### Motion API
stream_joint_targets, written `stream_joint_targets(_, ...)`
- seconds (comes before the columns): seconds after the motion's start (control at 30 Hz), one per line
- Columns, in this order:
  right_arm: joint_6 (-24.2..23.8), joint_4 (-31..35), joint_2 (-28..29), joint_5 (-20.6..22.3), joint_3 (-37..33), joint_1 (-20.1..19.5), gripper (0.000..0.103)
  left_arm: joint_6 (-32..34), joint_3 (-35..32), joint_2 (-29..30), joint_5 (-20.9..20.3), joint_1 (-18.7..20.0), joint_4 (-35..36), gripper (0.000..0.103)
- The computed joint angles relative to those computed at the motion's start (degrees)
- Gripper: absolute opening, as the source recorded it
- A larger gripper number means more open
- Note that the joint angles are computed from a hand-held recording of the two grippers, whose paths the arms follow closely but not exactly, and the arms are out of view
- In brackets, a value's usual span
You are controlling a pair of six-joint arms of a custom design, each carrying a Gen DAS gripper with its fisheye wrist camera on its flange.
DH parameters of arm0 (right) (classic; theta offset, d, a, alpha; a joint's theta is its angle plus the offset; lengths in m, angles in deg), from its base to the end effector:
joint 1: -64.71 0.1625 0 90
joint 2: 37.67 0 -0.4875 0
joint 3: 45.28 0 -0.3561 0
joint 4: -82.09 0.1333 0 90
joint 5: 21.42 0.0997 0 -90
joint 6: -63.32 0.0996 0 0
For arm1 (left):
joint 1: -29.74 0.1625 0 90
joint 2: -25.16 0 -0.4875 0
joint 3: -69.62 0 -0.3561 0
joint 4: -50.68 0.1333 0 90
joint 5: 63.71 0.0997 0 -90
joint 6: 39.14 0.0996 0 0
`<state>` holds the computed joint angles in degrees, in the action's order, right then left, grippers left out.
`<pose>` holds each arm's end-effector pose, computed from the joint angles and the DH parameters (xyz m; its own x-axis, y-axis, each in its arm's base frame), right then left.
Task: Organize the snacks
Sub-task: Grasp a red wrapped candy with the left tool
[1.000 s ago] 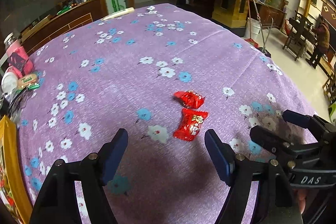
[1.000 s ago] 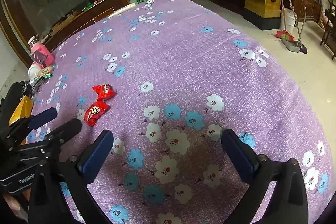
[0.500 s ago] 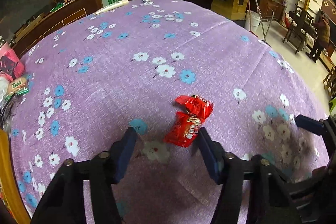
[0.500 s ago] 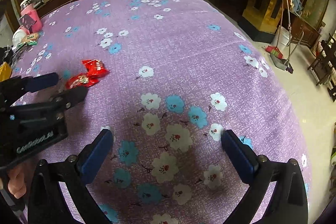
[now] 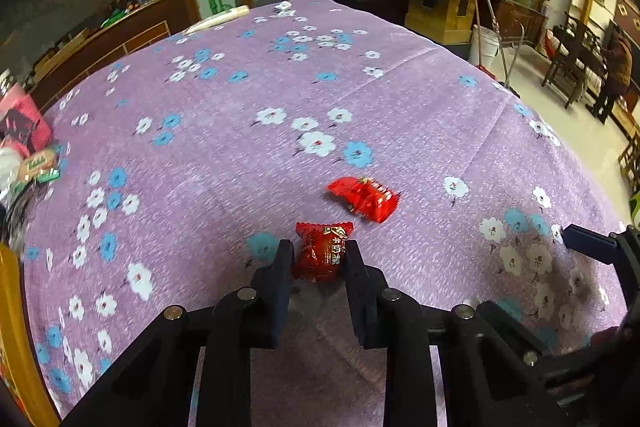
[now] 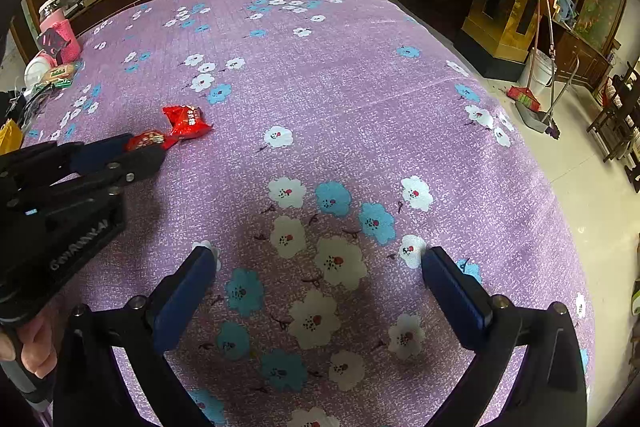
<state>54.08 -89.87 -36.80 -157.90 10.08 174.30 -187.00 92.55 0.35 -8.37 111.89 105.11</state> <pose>0.3274 -0.7379 -0.1594 -0.6960 -0.0714 0.7145 -0.4192 0.8482 -0.3236 0.0831 -0.7878 0.2531 -0.6723 0.2234 -0.7058 0.5504 0.7884 -0.2747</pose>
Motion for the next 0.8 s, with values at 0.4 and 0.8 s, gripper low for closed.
stream_joint_targets(0.4, -0.07, -0.04, -0.02, 0.01, 0.04, 0.0, 0.103, -2.76, 21.29, -13.17, 5.13, 1.77, -10.82, 0.024)
stream_joint_targets(0.8, 0.03, 0.55, 0.71, -0.42, -1.5, 0.0, 0.103, -2.37, 24.68, -16.0, 8.88, 3.59, -15.32, 0.024)
